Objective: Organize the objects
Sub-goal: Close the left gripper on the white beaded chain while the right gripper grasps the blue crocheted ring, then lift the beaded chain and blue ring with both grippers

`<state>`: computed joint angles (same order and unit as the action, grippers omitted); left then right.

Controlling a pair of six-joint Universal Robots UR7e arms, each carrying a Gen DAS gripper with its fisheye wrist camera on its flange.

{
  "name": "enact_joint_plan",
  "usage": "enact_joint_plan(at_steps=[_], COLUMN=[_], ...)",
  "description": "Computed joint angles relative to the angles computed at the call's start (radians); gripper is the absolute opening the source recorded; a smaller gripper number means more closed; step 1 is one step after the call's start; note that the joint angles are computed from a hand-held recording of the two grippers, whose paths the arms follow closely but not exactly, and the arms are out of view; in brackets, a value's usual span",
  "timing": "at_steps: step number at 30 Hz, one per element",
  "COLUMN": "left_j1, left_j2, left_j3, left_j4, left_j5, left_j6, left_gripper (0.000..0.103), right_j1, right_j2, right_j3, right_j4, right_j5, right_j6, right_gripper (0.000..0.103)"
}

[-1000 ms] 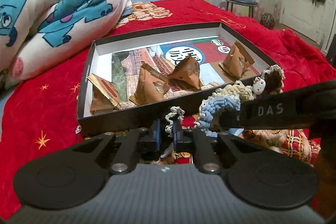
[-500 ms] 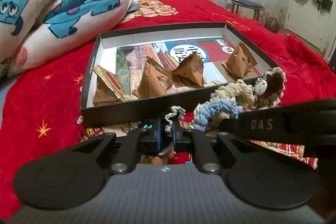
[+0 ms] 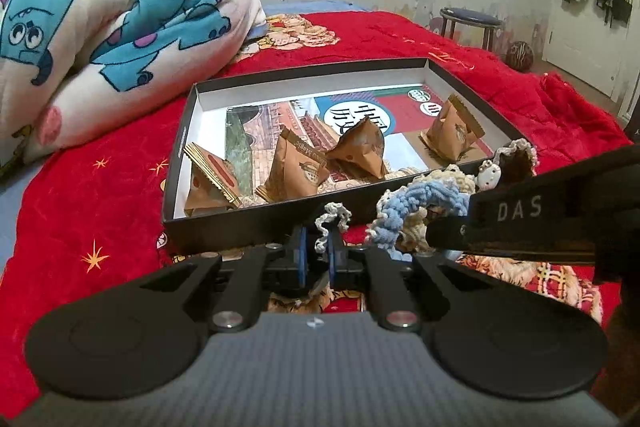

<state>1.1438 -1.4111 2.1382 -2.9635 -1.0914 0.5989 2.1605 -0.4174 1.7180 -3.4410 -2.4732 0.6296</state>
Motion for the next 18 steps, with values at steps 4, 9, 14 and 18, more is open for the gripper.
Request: enact_joint_plan(at_steps=[4, 9, 14, 18], left_j1=[-0.004, -0.011, -0.011, -0.01], left_j2=[-0.02, -0.048, -0.069, -0.08], left_j3=[0.01, 0.026, 0.024, 0.02], left_j4=[-0.001, -0.011, 0.013, 0.018], left_j5=[-0.014, -0.037, -0.07, -0.095], left_j6=[-0.001, 0.008, -0.014, -0.02], left_gripper=[0.013, 0.013, 0.013, 0.013], right_j1=[0.01, 0.027, 0.029, 0.028], right_j2=[0.004, 0.019, 0.014, 0.012], right_j3=[0.002, -0.015, -0.008, -0.006], right_j4=[-0.038, -0.087, -0.124, -0.153], right_j5=[-0.013, -0.04, -0.031, -0.026], right_j6=[-0.021, -0.074, -0.084, -0.111], right_gripper=[0.014, 0.014, 0.014, 0.014])
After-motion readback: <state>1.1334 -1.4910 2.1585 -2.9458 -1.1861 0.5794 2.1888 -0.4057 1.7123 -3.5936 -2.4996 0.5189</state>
